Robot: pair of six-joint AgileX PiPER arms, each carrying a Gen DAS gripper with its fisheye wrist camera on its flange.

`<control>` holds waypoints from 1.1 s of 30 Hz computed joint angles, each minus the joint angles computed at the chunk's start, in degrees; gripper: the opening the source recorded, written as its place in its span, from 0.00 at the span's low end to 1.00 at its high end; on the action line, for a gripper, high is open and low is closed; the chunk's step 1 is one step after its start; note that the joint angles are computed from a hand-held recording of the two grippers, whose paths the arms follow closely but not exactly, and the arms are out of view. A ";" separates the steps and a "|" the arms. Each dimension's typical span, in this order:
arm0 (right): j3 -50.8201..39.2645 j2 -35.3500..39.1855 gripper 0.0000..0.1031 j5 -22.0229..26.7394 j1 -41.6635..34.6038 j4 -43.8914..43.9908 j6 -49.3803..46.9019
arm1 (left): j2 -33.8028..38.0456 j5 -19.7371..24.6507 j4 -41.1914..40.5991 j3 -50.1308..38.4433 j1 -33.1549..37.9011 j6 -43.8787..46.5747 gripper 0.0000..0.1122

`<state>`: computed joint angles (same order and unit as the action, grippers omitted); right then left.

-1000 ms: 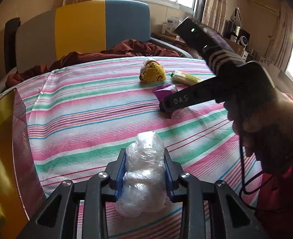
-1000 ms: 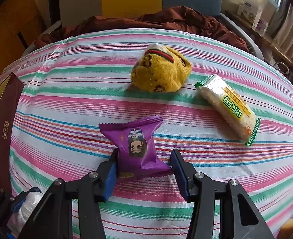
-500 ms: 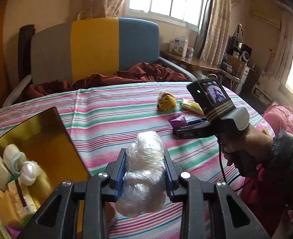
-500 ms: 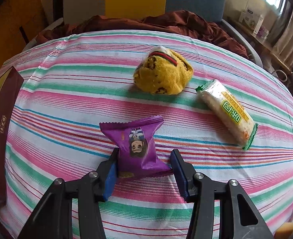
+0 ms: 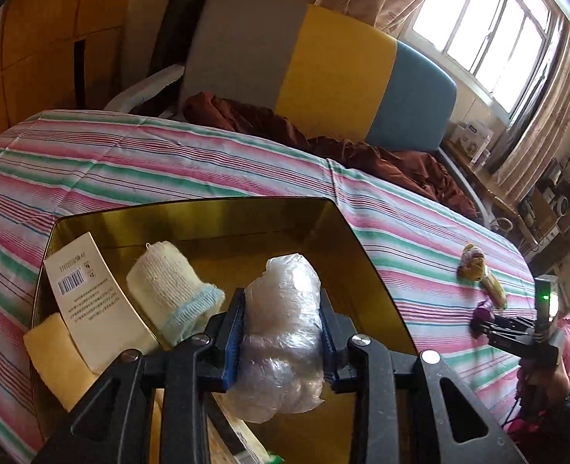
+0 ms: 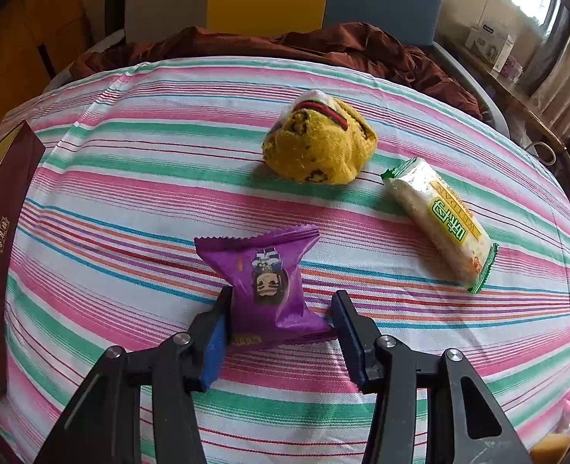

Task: Organize objects
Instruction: 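Carry the plastic bundle into the tray and release with left gripper while right gripper holds the purple packet, then carry the purple packet into the gold tray and open the right gripper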

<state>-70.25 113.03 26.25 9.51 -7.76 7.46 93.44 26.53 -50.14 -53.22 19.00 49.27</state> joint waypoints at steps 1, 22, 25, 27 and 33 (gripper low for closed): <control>0.03 -0.01 0.49 -0.03 0.03 -0.01 0.03 | 1.62 -0.47 1.55 -1.41 -0.58 -1.68 0.29; -0.12 0.11 0.49 0.11 1.81 -4.19 4.51 | -4.29 -11.21 15.16 6.49 -3.90 -12.94 0.41; -0.13 0.07 0.49 0.13 2.07 -5.71 5.78 | -9.87 -13.08 14.94 11.79 -4.84 -12.11 0.41; 0.22 -0.10 0.49 -0.03 2.76 -8.89 8.63 | -13.24 -12.62 12.31 14.36 -4.70 -8.87 0.41; 0.64 -0.33 0.48 0.10 4.37 -16.93 15.52 | -20.77 -13.88 19.92 19.28 -6.25 -16.12 0.41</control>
<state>-69.61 112.70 26.35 13.88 -24.69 22.98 72.67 12.65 -30.22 -33.94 12.75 33.16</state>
